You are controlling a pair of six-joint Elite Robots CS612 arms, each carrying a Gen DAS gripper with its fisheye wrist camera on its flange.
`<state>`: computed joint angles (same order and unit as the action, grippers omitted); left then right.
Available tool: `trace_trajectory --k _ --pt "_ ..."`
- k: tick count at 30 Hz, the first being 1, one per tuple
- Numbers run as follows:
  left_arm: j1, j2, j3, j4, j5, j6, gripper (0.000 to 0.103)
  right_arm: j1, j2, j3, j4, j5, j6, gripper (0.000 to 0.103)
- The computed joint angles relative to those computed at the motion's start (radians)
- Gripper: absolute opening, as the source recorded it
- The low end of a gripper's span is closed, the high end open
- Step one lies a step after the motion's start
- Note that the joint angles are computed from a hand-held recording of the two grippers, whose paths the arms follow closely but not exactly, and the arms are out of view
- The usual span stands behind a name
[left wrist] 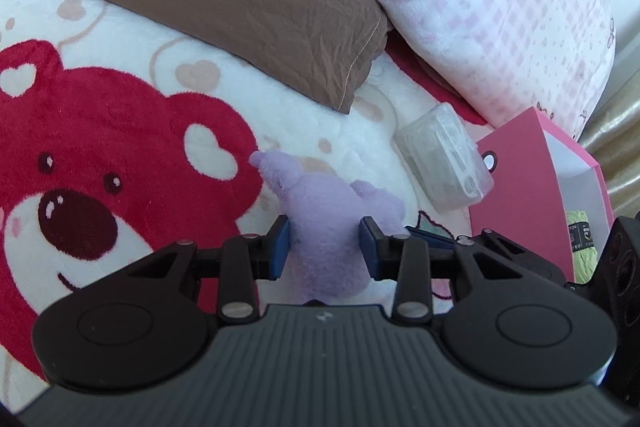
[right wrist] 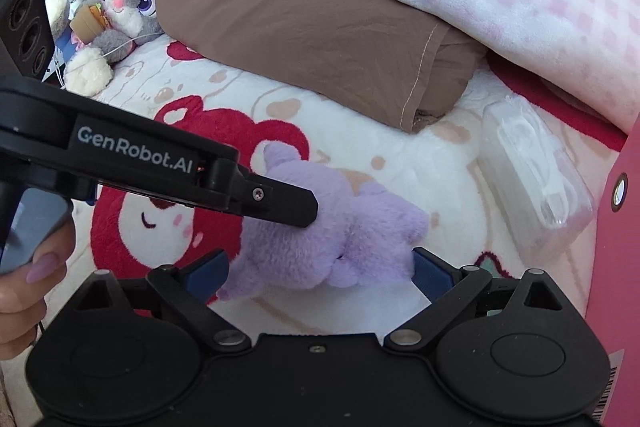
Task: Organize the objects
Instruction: 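Lift the lilac plush toy with the left gripper and carry it into the pink box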
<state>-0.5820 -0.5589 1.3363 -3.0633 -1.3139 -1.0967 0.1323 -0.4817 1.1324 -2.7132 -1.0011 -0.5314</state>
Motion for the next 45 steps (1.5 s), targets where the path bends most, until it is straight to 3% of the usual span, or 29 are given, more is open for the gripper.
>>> trace_trajectory --k 7,16,23,31,37,45 --pt "0.005 0.017 -0.011 0.012 -0.02 -0.051 0.039 0.006 0.032 -0.052 0.06 -0.019 -0.005 0.099" --pt "-0.006 -0.004 0.019 -0.047 -0.028 -0.072 0.035 0.001 -0.001 0.016 -0.048 -0.014 -0.039 0.09" --pt "-0.049 -0.075 0.074 -0.065 0.02 0.011 0.035 -0.018 -0.101 0.152 -0.142 -0.007 -0.093 0.091" --pt "-0.103 -0.139 0.065 0.008 0.058 0.13 0.035 -0.055 -0.209 0.269 -0.165 0.008 -0.096 0.095" --pt "-0.122 -0.123 -0.028 0.053 0.063 0.203 0.035 -0.098 -0.247 0.302 -0.214 0.028 -0.03 0.095" --pt "-0.121 -0.048 -0.235 0.138 0.004 0.306 0.035 -0.146 -0.257 0.301 -0.328 -0.005 0.077 0.095"
